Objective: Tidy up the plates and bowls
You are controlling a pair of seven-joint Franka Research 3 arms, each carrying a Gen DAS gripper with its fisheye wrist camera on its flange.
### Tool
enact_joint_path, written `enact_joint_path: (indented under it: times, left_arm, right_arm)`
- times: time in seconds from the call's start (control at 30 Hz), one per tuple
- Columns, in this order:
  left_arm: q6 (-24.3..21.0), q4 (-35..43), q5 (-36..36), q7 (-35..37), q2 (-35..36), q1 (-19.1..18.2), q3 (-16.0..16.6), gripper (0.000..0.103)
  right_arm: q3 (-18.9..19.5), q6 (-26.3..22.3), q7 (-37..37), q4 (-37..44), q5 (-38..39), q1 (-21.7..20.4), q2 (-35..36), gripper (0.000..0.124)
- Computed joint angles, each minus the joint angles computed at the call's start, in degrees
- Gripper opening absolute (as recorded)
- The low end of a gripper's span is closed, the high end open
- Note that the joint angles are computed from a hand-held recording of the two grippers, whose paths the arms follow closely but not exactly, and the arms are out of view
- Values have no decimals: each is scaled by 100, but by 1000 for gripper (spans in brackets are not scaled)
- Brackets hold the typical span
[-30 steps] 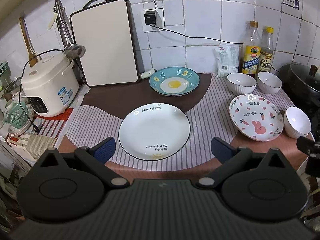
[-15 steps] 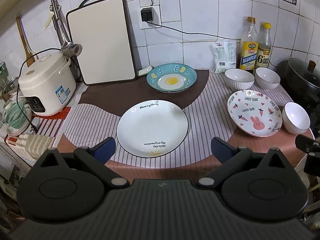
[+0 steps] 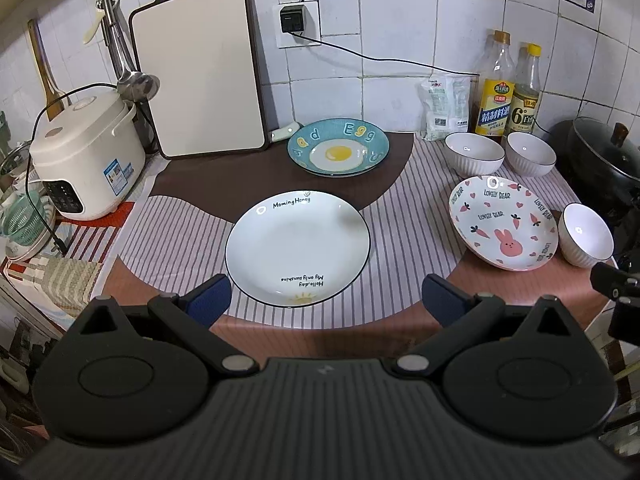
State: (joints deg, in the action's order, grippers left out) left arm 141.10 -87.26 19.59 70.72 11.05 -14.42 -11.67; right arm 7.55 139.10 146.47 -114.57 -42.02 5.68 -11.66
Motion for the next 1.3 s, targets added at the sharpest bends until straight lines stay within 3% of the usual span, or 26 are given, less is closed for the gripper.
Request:
enact_joint_path:
  times: [0.4, 0.53, 0.7, 0.8, 0.9, 0.97, 1.0, 1.07, 1.1, 1.2, 1.3]
  left_arm:
    - [-49, -1, -290, 73, 8, 74, -15, 103]
    - [128, -68, -560, 225, -34, 161, -44, 103]
    - [1044, -518, -1300, 615, -231, 434, -81, 101]
    - [1118, -424, -1234, 563, -147, 477, 16, 101]
    - [1111, -247, -888, 360, 39, 495, 150, 101]
    - [1064, -68, -814, 352, 236, 552, 184, 100]
    - [980, 86, -793, 326, 384, 578, 208, 100]
    - [776, 383, -609, 106, 654, 557, 310, 100]
    - [803, 490, -618, 127, 804, 605, 309, 100]
    - [739, 770, -742, 232, 1190, 744, 269, 97]
    - [700, 1016, -1304, 654, 1579, 1039, 7, 92]
  right_arm:
    - [-11, -8, -55, 22, 0, 9, 18, 103]
    - [-38, 389, 17, -126, -102, -38, -56, 103]
    - [-66, 1291, 63, -242, -235, -167, 26, 103]
    - [-134, 2100, -248, -205, -189, -187, 284, 103]
    - [-286, 3411, -597, -186, -19, -200, 705, 103]
    - [-384, 3889, -1348, -85, 824, -56, 1055, 103]
    - [-392, 3866, -1853, 36, 1429, 43, 1250, 103]
    - [-416, 3829, -2242, 320, 1945, 162, 1622, 103]
    - [-350, 3885, -2528, 434, 2283, 151, 1802, 103]
    - [456, 3924, -3966, 858, 3767, -423, 2390, 103]
    - [445, 3874, -4157, 1265, 4138, -304, 2915, 102]
